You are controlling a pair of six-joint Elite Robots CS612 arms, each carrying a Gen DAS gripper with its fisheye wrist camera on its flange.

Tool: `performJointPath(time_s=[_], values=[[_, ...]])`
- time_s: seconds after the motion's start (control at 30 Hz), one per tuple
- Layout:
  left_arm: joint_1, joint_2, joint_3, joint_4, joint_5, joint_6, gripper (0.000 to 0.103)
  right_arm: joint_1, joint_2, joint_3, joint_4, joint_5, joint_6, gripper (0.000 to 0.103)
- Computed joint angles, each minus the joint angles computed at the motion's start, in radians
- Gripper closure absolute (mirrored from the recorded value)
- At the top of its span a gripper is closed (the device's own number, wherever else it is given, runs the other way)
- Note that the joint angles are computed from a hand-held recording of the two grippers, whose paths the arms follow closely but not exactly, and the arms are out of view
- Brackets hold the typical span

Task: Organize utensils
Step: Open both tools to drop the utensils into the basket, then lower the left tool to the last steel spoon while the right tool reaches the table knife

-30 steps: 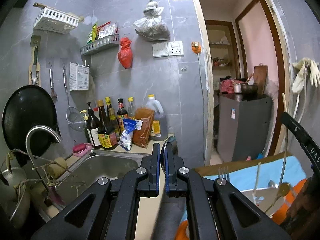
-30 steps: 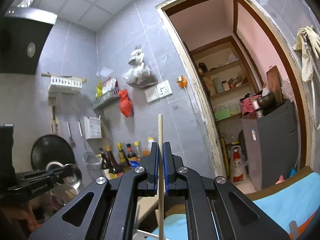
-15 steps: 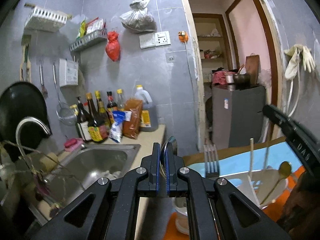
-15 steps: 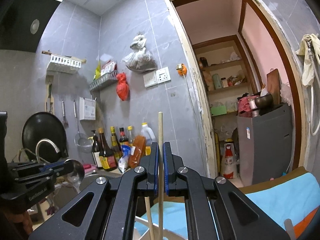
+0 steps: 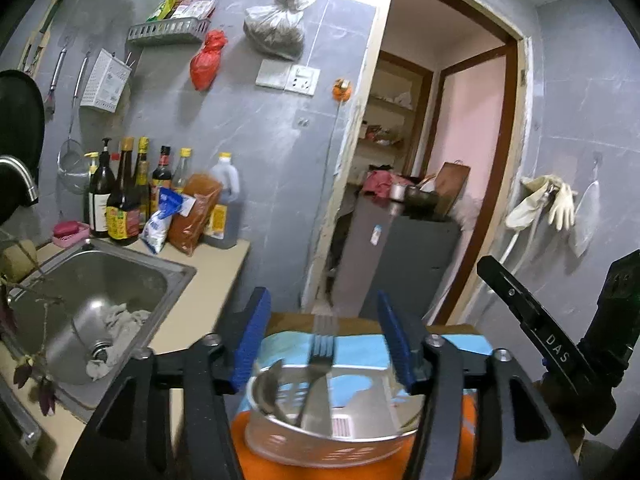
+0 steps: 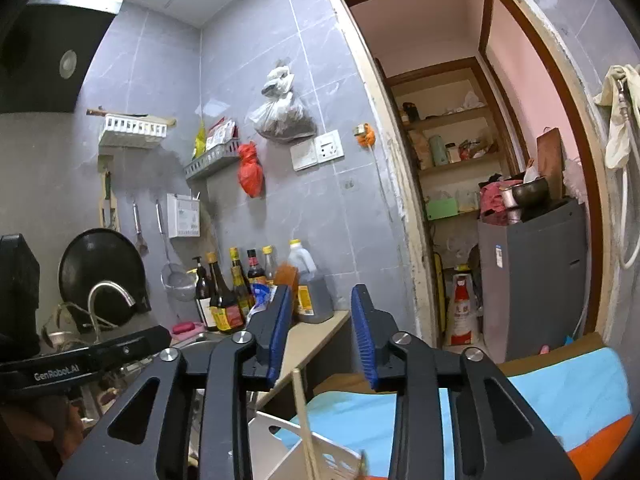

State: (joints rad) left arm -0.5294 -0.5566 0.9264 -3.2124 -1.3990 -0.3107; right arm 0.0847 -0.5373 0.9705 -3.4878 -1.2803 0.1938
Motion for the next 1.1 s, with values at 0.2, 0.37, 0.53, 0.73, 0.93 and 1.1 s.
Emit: performJointPath(time_s=[0.2,0.37,0.53,0.73,0.93,1.1], values=[[-0.026,-0.006,-0.014,-0.049,0.016,-0.015,0.014,-0.026,-0.067,0.088,-0.020,-0.010,-0.003,0.030],[-0.060,0.001,-0.035,-0.072,0.071,0.023,0.003,-0.052,-0.130,0.181,-0.024,-0.037,-0.023,0.001],[-0.091,0.020,-0.063,-0.056,0.099,0.052,0.003,-0.082,-0.178,0.268,-0.049,-0.066,-0.040,0.000],[-0.131,0.051,-0.094,-0.062,0.130,0.122,0.003,-0.115,-0.211,0.340,-0.057,-0.100,-0.065,0.000],[-0.163,0.070,-0.103,-0.027,0.120,0.140,0.003,-0.152,-0.232,0.397,-0.015,-0.103,-0.111,0.000],[-0.179,0.094,-0.123,0.071,0.095,0.112,0.003,-0.180,-0.237,0.428,0.053,-0.095,-0.147,0.000]])
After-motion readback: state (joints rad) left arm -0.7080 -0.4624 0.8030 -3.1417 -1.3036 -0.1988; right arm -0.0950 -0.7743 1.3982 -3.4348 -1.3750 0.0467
